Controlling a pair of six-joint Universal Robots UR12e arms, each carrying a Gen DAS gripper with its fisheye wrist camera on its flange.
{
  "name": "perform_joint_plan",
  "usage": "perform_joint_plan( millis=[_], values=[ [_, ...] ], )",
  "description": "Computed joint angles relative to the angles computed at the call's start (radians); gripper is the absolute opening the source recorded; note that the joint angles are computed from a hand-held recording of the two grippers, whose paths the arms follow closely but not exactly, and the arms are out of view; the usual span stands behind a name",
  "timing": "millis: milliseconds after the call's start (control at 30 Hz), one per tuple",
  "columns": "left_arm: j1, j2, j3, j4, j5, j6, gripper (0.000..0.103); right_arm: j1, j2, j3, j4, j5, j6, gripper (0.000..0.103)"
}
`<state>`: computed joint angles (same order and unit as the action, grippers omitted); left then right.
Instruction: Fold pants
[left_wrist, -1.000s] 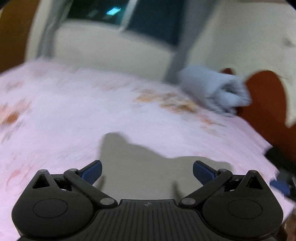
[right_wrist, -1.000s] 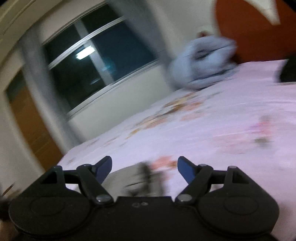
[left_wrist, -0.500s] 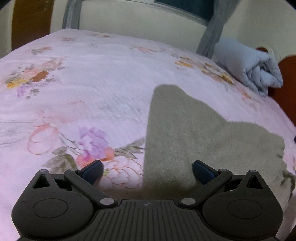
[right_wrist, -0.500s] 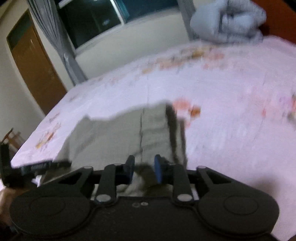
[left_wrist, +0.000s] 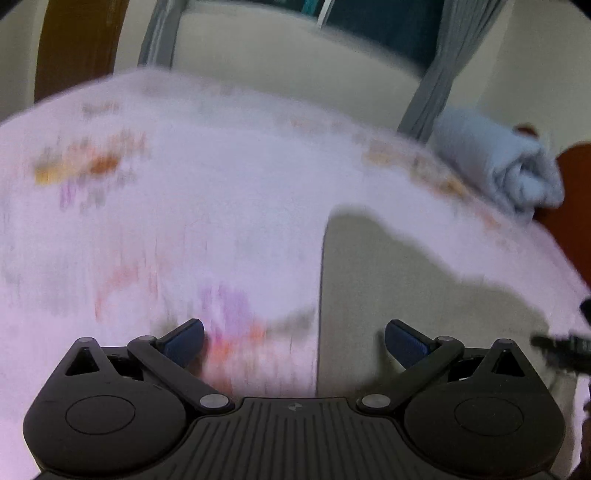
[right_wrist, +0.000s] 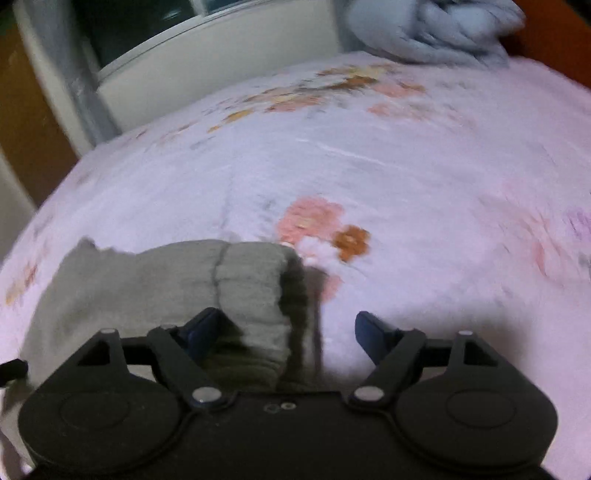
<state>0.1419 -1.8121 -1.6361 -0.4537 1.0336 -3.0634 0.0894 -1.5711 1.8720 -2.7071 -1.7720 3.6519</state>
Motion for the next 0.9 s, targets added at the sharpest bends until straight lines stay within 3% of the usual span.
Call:
perform_joint_plan(
  millis=[100, 233, 433, 467, 500, 533, 567, 633, 700, 767, 833, 900],
  values=[
    [-0.006, -0.058, 0.095, -0.03, -0.053, -0.026, 0.103, -0.005, -0.021, 0.028, -0.12, 0.01, 0.004, 0.07],
    [-0.022, -0.18, 0.279, -0.203, -0.206, -0.068, 0.103, -0.025, 0.006, -0.021, -0.088, 0.083, -0.022, 0.07],
    [-0.061, -0.302, 0.479, -0.551, -0.275, 0.052, 0.103, -0.038, 0.049, -0.069, -0.004, 0.146, -0.034, 0.07],
    [-0.064, -0.313, 0.487, -0.581, -0.294, 0.069, 0.096, -0.041, 0.052, -0.066, -0.01, 0.157, -0.032, 0.07],
    [-0.067, -0.316, 0.483, -0.57, -0.283, 0.082, 0.068, -0.045, 0.054, -0.062, -0.015, 0.172, -0.023, 0.07],
    [-0.07, -0.319, 0.485, -0.59, -0.271, 0.092, 0.033, -0.047, 0.056, -0.061, -0.014, 0.178, -0.012, 0.07],
    [-0.061, -0.32, 0.477, -0.582, -0.301, 0.061, 0.029, -0.046, 0.055, -0.058, -0.016, 0.176, -0.005, 0.072],
    [-0.043, -0.305, 0.425, -0.476, -0.364, 0.005, 0.026, -0.045, 0.054, -0.056, -0.025, 0.182, -0.005, 0.073],
    [-0.034, -0.285, 0.373, -0.374, -0.37, -0.057, 0.025, -0.04, 0.055, -0.053, -0.041, 0.186, -0.029, 0.073],
    [-0.034, -0.291, 0.365, -0.371, -0.343, -0.106, 0.025, -0.026, 0.06, -0.062, -0.01, 0.149, -0.072, 0.076],
    [-0.029, -0.307, 0.364, -0.366, -0.375, -0.185, 0.029, -0.013, 0.073, -0.07, 0.017, 0.097, -0.124, 0.077],
    [-0.023, -0.312, 0.362, -0.345, -0.403, -0.249, 0.035, -0.013, 0.074, -0.067, 0.017, 0.089, -0.103, 0.079]
  ],
)
